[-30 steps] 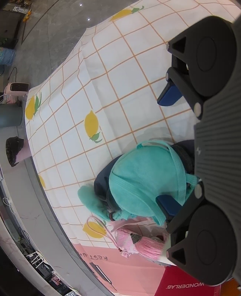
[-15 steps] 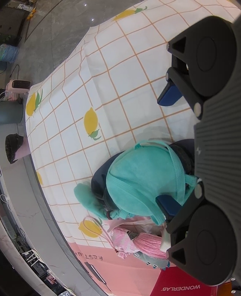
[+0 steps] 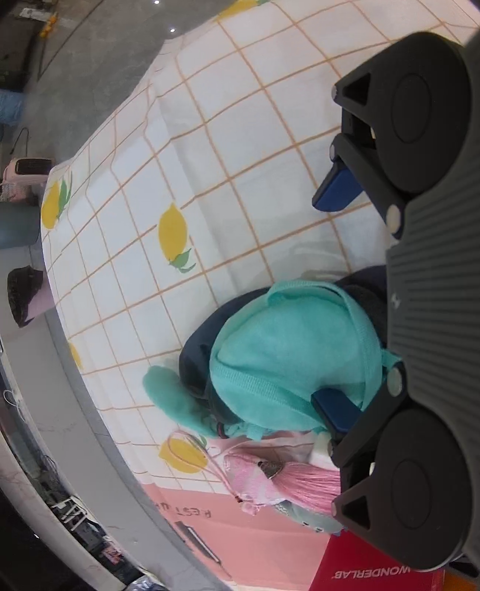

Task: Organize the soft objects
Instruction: 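Grasp the teal plush with the right gripper while the left gripper holds the white packet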

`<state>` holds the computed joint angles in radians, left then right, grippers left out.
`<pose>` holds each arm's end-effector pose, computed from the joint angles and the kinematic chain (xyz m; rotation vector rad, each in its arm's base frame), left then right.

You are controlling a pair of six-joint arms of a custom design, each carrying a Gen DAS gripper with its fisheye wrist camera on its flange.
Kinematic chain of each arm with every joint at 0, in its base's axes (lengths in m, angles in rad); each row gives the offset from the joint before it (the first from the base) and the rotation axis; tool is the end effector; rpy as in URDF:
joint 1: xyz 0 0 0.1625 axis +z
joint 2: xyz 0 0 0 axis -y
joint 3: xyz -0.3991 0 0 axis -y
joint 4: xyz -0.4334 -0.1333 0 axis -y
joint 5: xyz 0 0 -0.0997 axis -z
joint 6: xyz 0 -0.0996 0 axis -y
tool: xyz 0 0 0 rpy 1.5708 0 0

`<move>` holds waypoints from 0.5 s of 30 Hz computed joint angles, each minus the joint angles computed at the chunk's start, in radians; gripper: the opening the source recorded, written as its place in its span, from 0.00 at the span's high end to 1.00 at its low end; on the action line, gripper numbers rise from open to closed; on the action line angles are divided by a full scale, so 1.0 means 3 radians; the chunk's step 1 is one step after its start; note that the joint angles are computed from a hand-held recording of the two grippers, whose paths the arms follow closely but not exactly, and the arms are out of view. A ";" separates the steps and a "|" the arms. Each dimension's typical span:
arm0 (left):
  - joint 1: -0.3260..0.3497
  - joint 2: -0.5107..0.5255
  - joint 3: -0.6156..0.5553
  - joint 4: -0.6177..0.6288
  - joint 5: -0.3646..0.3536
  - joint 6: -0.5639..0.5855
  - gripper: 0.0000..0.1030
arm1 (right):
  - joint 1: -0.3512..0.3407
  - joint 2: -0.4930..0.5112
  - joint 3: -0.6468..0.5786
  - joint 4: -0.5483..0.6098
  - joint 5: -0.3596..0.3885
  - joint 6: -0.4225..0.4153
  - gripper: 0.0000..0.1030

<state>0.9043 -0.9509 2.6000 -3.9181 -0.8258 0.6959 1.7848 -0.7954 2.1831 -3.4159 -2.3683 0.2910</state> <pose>-0.0408 -0.3768 0.0633 1.1791 1.9674 -0.8135 0.1622 -0.4544 0.0030 -0.3229 -2.3554 0.7824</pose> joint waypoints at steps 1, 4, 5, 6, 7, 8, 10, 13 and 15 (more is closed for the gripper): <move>0.0016 0.0040 -0.0017 -0.0069 -0.0012 0.0033 0.66 | 0.0006 0.0013 -0.0008 -0.0016 -0.0007 -0.0008 0.02; 0.0037 0.0032 0.0006 -0.0158 -0.0055 0.0005 0.78 | 0.0016 0.0072 -0.0022 -0.0146 -0.0025 -0.0152 0.03; 0.0031 0.0007 0.0028 -0.0170 -0.0049 -0.0021 0.79 | 0.0017 0.0083 -0.0018 -0.0205 -0.0006 -0.0223 0.08; 0.0015 -0.0028 0.0052 -0.0164 -0.0037 -0.0045 0.81 | 0.0013 0.0079 0.0000 -0.0287 0.0053 -0.0294 0.19; -0.0004 -0.0066 0.0081 -0.0148 -0.0022 -0.0067 0.82 | 0.0007 0.0053 0.0026 -0.0343 0.0141 -0.0330 0.28; -0.0035 -0.0119 0.0120 -0.0110 0.0006 -0.0108 0.83 | -0.0008 0.0008 0.0065 -0.0377 0.0273 -0.0329 0.47; -0.0098 -0.0302 0.0214 0.0074 0.0051 -0.0253 0.85 | 0.0028 -0.0014 0.0074 -0.0367 0.0256 -0.0295 0.54; -0.0205 -0.0681 0.0392 0.0432 0.0087 -0.0494 0.85 | 0.0037 -0.0027 0.0104 -0.0412 0.0268 -0.0418 0.61; -0.0300 -0.1009 0.0519 0.0806 0.0165 -0.0687 0.85 | 0.0024 -0.0110 0.0160 -0.0367 0.0326 -0.0392 0.68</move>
